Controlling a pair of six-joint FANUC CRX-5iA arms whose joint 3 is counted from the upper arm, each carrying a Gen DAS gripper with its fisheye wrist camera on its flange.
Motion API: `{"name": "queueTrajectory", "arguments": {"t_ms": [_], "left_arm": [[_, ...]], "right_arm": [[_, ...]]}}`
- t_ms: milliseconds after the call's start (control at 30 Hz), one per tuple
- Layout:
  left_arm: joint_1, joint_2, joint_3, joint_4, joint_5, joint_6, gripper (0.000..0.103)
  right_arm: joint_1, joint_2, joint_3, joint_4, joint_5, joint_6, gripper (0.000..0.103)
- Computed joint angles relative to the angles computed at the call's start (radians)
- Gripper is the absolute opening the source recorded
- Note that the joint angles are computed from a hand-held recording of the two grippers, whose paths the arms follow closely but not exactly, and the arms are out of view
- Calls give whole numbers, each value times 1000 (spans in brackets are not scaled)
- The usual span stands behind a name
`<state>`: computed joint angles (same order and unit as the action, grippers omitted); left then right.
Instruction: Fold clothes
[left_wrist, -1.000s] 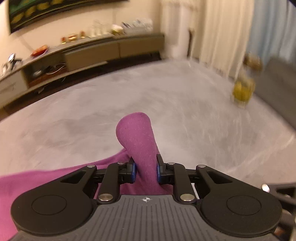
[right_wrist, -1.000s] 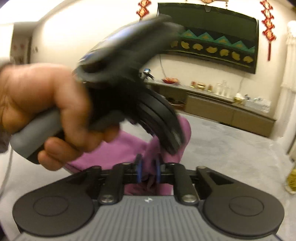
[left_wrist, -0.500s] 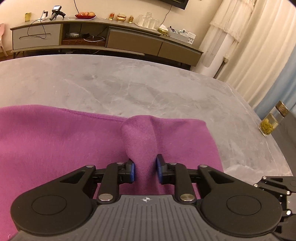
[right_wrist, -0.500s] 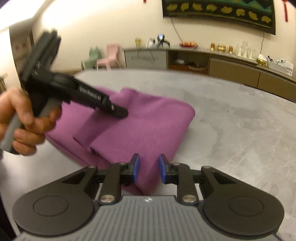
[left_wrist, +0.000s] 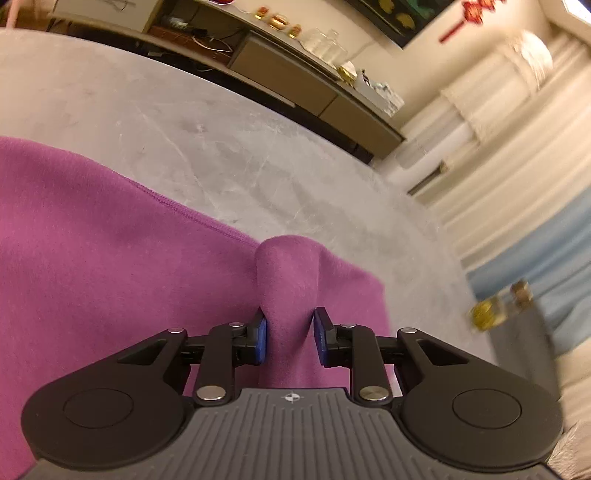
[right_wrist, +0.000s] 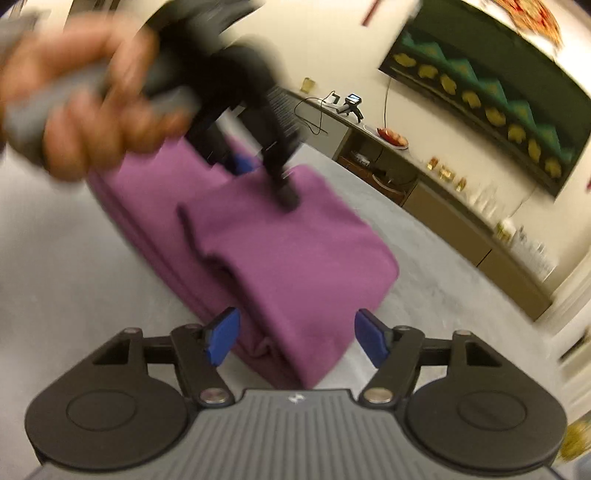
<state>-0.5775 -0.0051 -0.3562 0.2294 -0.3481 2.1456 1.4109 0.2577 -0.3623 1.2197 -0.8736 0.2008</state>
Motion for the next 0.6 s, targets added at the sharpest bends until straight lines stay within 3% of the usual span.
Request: {"name": "queueTrajectory", "arguments": {"t_ms": [100, 267, 300, 367, 467, 600], "left_arm": [[-11, 2, 63, -122, -54, 101, 24], [-9, 16, 135, -261, -158, 189, 23], [-6, 20, 138, -269, -171, 187, 23], [4, 21, 118, -223, -161, 130, 23], [0, 5, 76, -190, -129, 77, 23], [-43, 2, 76, -258, -118, 86, 23]], "right_arm": [[13, 53, 56, -34, -81, -9, 59], [30, 46, 123, -221, -165, 12, 48], [33, 38, 128, -252, -177, 11, 43], [43, 23, 121, -294, -199, 10, 43], [42, -2, 78, -277, -170, -23, 43], [47, -44, -1, -140, -88, -118, 44]]}}
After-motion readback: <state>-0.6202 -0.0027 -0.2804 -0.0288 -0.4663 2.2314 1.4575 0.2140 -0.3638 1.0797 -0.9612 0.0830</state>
